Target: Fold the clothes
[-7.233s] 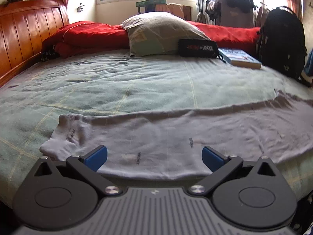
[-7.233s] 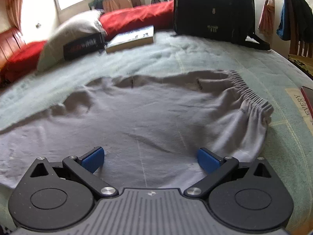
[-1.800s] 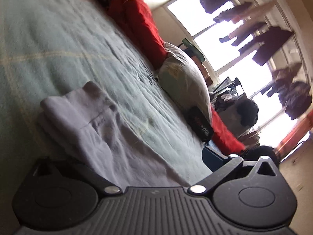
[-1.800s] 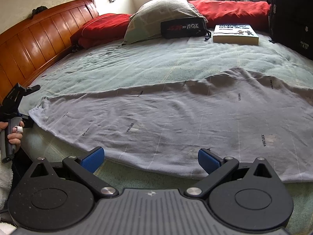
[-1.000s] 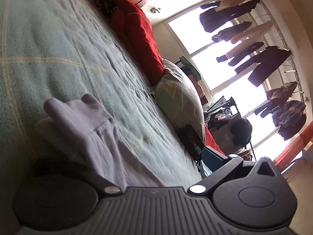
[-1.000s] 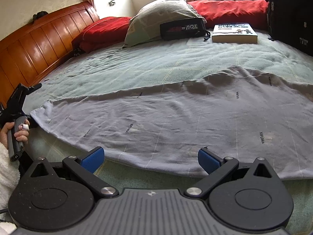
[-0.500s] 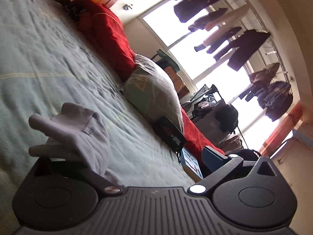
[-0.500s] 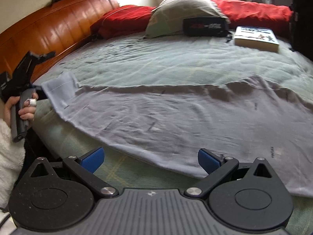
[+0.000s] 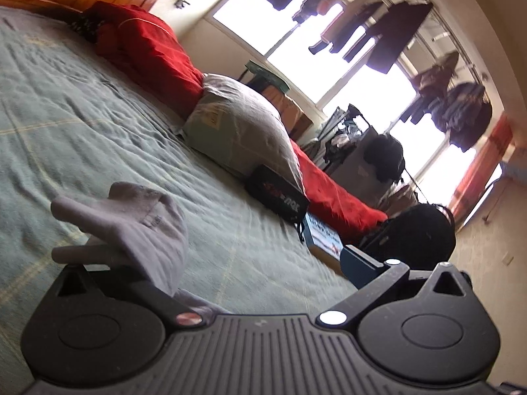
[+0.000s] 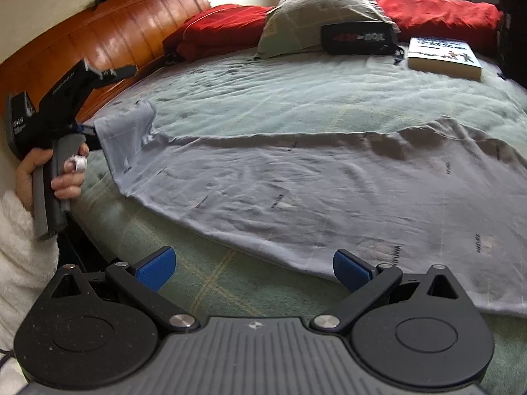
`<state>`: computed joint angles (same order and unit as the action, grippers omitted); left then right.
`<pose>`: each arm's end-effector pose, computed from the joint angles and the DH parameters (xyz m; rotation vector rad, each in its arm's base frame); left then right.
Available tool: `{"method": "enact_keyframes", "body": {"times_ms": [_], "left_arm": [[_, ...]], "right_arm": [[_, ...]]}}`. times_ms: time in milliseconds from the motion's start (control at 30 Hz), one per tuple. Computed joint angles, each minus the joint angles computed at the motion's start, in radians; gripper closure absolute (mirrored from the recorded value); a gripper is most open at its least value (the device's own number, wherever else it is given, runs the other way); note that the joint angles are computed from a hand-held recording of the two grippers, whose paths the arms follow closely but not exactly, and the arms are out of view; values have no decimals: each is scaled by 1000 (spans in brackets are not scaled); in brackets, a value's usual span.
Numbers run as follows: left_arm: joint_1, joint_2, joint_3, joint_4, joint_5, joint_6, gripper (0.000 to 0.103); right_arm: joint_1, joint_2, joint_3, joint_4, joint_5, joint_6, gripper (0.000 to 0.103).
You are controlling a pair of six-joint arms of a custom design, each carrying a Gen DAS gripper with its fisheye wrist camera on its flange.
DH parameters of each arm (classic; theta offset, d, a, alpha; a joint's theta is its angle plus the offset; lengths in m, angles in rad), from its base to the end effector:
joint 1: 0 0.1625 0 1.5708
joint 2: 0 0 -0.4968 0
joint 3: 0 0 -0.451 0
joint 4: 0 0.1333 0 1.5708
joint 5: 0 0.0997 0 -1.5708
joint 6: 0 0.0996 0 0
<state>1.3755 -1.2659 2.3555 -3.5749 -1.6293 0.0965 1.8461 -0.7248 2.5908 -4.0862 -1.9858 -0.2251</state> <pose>0.0285 -0.5128 0.2549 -0.4365 -2.6999 1.3399 0.1916 -0.3358 0.0481 0.4671 -2.5747 0.8921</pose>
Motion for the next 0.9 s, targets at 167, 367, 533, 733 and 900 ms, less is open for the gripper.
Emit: {"method": "enact_keyframes", "body": {"times_ms": [167, 367, 533, 733, 900], "left_arm": [[-29, 5, 17, -2, 19, 32, 1], [-41, -20, 17, 31, -1, 66, 1], [-22, -46, 5, 46, -3, 74, 1], [34, -58, -19, 66, -9, 74, 1], [91, -66, -47, 103, -57, 64, 1]], "right_arm": [[-16, 0, 9, -27, 5, 10, 0], [-24, 5, 7, -35, 16, 6, 0], [-50, -15, -2, -12, 96, -13, 0], [-92, -100, -89, 264, 302, 16, 0], [-118, -109, -234, 550, 487, 70, 0]]}}
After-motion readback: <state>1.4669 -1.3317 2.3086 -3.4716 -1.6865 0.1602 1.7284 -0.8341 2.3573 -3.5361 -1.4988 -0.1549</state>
